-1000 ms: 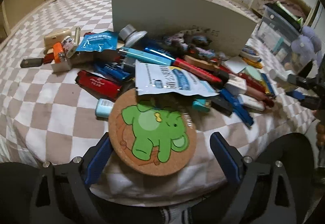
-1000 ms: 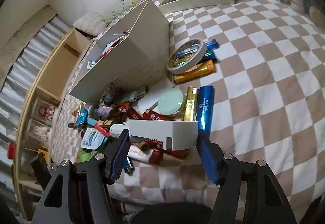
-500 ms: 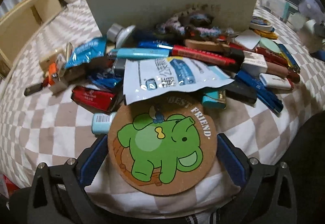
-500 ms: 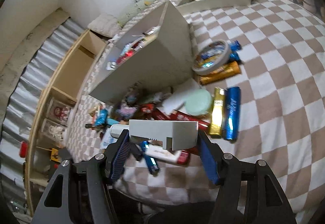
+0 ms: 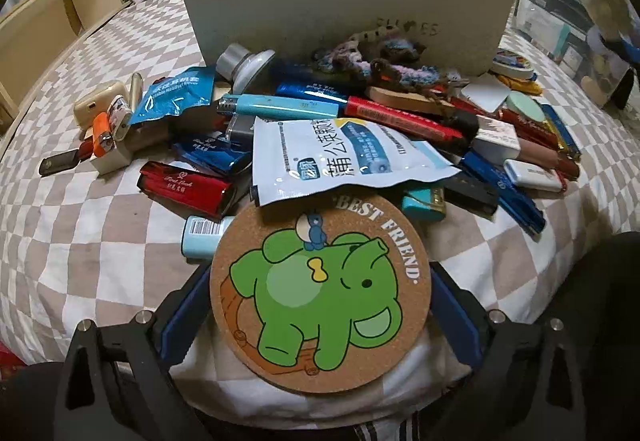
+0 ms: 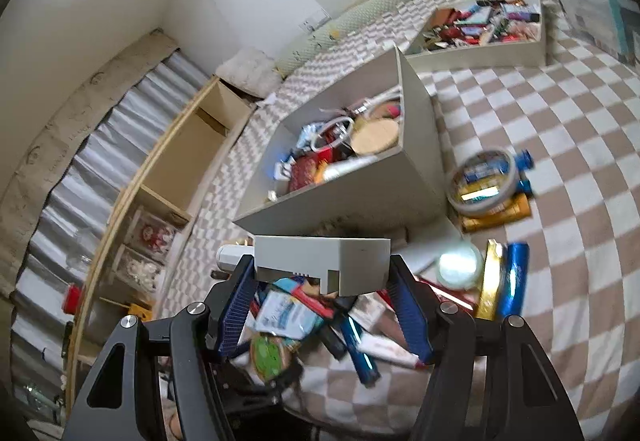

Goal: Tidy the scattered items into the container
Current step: 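Lift the white holder over the white box with the right gripper while the left gripper lifts the coaster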

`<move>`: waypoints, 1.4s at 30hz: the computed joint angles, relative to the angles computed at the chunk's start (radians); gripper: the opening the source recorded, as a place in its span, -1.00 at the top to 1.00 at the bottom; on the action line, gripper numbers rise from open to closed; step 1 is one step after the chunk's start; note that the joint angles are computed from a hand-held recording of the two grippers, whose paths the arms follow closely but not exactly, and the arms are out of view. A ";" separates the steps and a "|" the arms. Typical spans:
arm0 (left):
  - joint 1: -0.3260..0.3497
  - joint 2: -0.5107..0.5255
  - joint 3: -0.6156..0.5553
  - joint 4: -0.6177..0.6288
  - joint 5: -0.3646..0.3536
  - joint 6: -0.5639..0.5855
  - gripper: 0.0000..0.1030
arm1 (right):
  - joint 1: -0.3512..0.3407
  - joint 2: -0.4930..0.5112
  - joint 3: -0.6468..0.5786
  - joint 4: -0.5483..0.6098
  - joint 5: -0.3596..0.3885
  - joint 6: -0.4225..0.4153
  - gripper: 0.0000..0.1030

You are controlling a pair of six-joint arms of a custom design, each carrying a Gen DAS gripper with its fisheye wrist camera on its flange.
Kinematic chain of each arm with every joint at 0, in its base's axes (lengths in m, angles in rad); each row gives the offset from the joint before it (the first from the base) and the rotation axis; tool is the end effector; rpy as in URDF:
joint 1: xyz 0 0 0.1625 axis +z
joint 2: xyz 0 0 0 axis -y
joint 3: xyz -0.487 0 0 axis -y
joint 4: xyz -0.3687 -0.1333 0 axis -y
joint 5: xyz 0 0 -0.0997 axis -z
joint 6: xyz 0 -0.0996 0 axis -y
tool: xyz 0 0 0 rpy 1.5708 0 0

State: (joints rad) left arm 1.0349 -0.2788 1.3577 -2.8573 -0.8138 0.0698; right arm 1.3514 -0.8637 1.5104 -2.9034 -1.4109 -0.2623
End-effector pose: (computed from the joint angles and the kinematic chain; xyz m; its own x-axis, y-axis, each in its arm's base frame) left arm -0.2120 -0.7520 -0.0788 -0.6607 0.3075 -0.6847 0.5471 0.8219 -0.1587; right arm -0.0177 -0.7645 0.2976 -0.9955 -0.0834 0.0452 -0.0929 0.7597 -0.6437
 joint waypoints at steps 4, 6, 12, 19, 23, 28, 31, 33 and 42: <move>-0.003 -0.022 0.015 -0.024 -0.035 0.007 -0.96 | 0.012 0.018 -0.045 0.012 0.013 0.012 -0.28; -0.008 -0.033 0.025 -0.044 -0.050 0.011 -0.96 | 0.017 0.028 -0.070 0.020 0.015 0.017 -0.28; -0.013 -0.059 0.031 -0.090 -0.090 0.033 -0.96 | 0.036 0.073 -0.151 0.054 -0.006 0.023 -0.28; -0.006 -0.071 -0.005 -0.125 -0.117 0.059 -0.96 | 0.068 0.152 -0.282 0.138 -0.039 0.020 -0.28; 0.002 -0.071 -0.032 -0.131 -0.122 0.072 -0.96 | 0.098 0.216 -0.393 0.223 -0.100 -0.013 -0.28; 0.012 -0.066 -0.067 -0.129 -0.130 0.079 -0.96 | 0.131 0.304 -0.544 0.345 -0.204 -0.058 -0.28; 0.018 -0.062 -0.092 -0.126 -0.135 0.086 -0.96 | 0.143 0.352 -0.630 0.409 -0.246 -0.070 -0.28; 0.022 -0.059 -0.110 -0.119 -0.140 0.086 -0.96 | 0.152 0.381 -0.678 0.437 -0.274 -0.085 -0.28; 0.030 -0.035 -0.197 -0.099 -0.144 0.085 -0.96 | 0.176 0.492 -0.840 0.499 -0.371 -0.182 -0.28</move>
